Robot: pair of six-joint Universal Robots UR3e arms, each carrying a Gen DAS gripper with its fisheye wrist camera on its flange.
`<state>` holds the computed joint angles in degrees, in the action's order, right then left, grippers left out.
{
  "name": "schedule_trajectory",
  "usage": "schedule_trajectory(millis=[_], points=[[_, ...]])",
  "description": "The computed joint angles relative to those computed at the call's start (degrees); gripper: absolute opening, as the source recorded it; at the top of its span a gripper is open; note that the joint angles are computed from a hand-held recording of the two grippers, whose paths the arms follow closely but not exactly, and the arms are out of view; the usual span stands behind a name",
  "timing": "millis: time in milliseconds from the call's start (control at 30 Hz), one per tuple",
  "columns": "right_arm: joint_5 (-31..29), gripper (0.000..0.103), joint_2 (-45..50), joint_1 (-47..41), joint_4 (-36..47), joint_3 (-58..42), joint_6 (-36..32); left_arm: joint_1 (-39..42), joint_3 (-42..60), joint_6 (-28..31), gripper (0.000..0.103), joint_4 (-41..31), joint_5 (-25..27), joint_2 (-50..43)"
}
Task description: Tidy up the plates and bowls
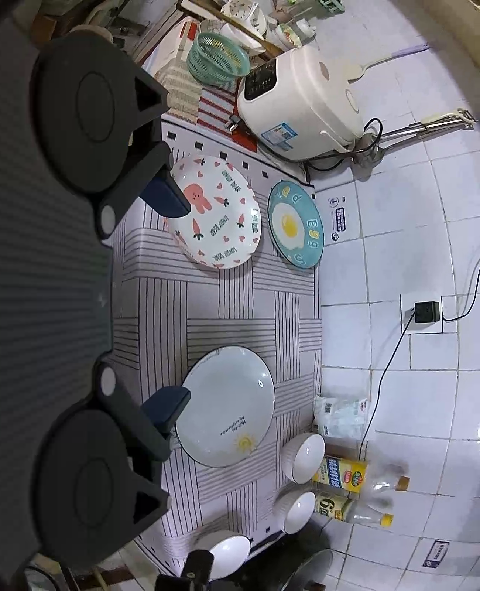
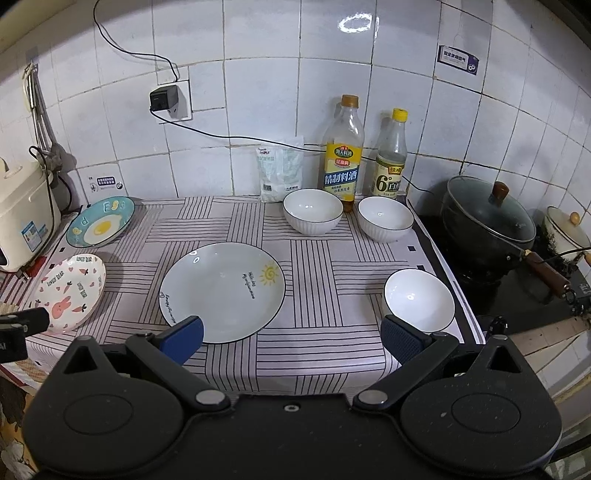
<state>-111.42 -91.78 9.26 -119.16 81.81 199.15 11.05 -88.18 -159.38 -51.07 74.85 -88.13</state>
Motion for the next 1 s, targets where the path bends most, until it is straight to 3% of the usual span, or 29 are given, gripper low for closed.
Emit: schedule_trajectory(millis=[600, 800, 1000], points=[[-0.72, 0.103, 0.11, 0.76, -1.07, 0.86, 0.37, 3.97, -0.61, 0.67, 0.099, -1.47, -6.91, 1.09], [-0.77, 0.103, 1.0, 0.73, 1.32, -1.42, 0.58, 5.06, -0.38, -2.09, 0.099, 0.77, -9.11, 0.79], [1.22, 0.103, 2.14, -1.01, 3.8, -3.86, 0.2, 3.52, 5.3, -2.77, 0.099, -0.09, -9.48, -3.96]])
